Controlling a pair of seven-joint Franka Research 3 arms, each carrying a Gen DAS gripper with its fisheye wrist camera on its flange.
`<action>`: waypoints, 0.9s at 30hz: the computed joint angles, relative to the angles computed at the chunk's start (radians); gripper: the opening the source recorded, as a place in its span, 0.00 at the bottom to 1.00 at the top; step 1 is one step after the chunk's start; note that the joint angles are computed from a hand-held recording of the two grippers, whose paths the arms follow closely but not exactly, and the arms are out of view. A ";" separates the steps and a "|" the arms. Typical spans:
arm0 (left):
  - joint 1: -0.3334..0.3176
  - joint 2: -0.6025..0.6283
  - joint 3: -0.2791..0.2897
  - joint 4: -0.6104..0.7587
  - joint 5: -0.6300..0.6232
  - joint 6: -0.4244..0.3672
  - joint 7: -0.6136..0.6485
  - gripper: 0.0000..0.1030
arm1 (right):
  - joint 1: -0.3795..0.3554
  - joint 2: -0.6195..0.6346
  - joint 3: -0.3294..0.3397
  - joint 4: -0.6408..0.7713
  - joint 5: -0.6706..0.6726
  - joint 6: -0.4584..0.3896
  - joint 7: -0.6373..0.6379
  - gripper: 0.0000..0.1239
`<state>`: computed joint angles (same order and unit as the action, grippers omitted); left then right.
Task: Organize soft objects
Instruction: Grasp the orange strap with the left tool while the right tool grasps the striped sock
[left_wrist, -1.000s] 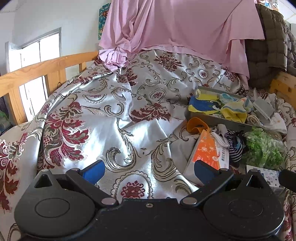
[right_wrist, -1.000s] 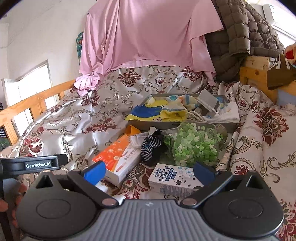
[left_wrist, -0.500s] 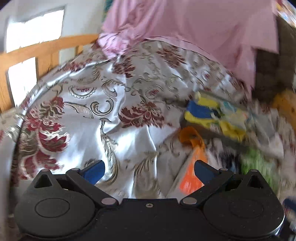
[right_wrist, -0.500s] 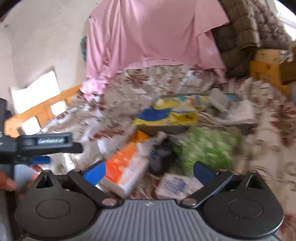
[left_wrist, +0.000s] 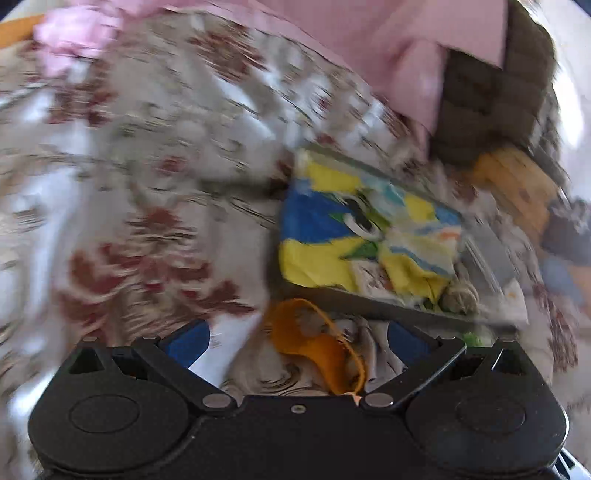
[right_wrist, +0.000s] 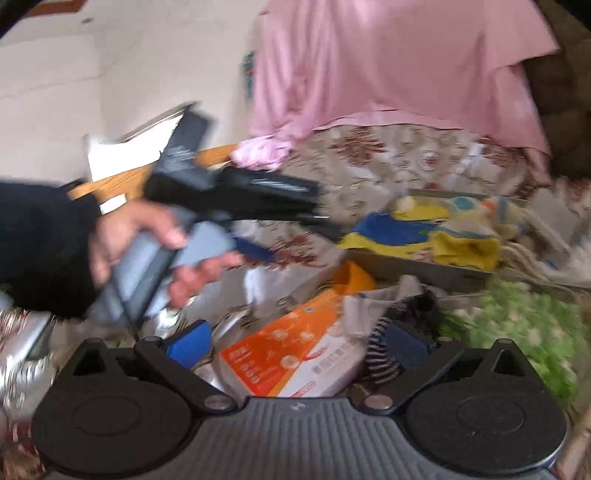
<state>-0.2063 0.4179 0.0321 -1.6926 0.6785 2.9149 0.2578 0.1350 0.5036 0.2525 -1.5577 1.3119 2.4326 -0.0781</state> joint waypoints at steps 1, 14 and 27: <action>0.069 0.032 -0.084 0.033 -0.087 -0.014 0.132 0.99 | 0.003 0.011 -0.004 0.013 -0.020 -0.016 0.022 0.83; 0.327 0.222 -0.432 0.372 -0.630 -0.422 1.062 0.99 | 0.087 0.047 -0.039 0.107 -0.268 0.116 0.388 0.83; 0.373 0.103 -0.449 0.121 -1.085 -0.189 1.127 0.95 | 0.117 0.006 -0.064 0.107 -0.561 0.099 1.028 0.83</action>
